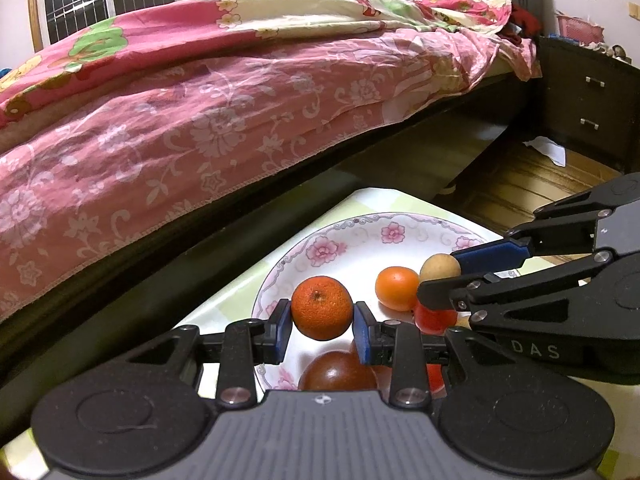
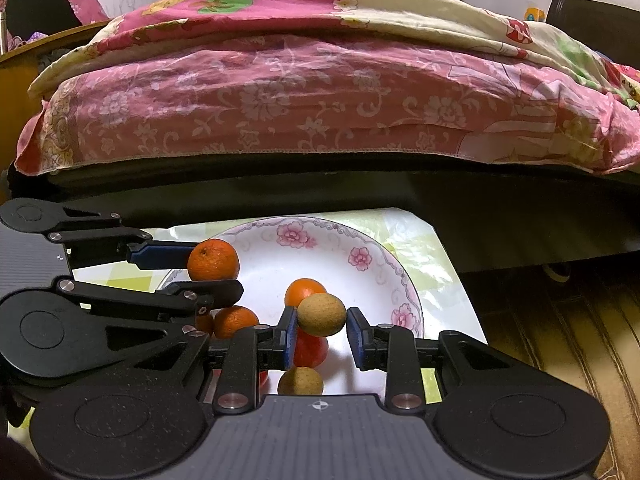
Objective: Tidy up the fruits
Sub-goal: 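Lower and open left tool over the bowl while right tool releases the tan fruit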
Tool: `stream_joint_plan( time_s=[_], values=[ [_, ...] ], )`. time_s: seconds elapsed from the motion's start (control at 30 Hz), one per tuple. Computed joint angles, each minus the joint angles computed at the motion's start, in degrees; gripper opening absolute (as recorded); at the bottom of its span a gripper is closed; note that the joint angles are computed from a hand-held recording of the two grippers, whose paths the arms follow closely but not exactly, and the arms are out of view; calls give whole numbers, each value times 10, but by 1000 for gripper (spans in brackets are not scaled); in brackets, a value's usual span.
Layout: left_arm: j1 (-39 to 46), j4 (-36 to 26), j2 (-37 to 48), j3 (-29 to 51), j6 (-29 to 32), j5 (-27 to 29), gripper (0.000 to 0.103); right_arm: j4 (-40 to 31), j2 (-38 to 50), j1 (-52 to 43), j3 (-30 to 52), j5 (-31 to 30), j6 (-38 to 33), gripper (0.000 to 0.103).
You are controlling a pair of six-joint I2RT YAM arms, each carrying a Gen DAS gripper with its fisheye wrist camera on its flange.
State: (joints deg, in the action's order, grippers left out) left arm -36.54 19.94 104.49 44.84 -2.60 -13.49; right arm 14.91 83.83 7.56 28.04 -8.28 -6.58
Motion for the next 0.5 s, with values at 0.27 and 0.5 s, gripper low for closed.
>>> stream_joint_plan(
  time_s=[0.27, 0.5],
  values=[
    [1, -3, 2, 3, -3, -1, 39, 6, 1, 3, -2, 3, 6, 27],
    [1, -6, 3, 6, -5, -4, 40, 4, 0, 1, -1, 3, 7, 27]
  ],
)
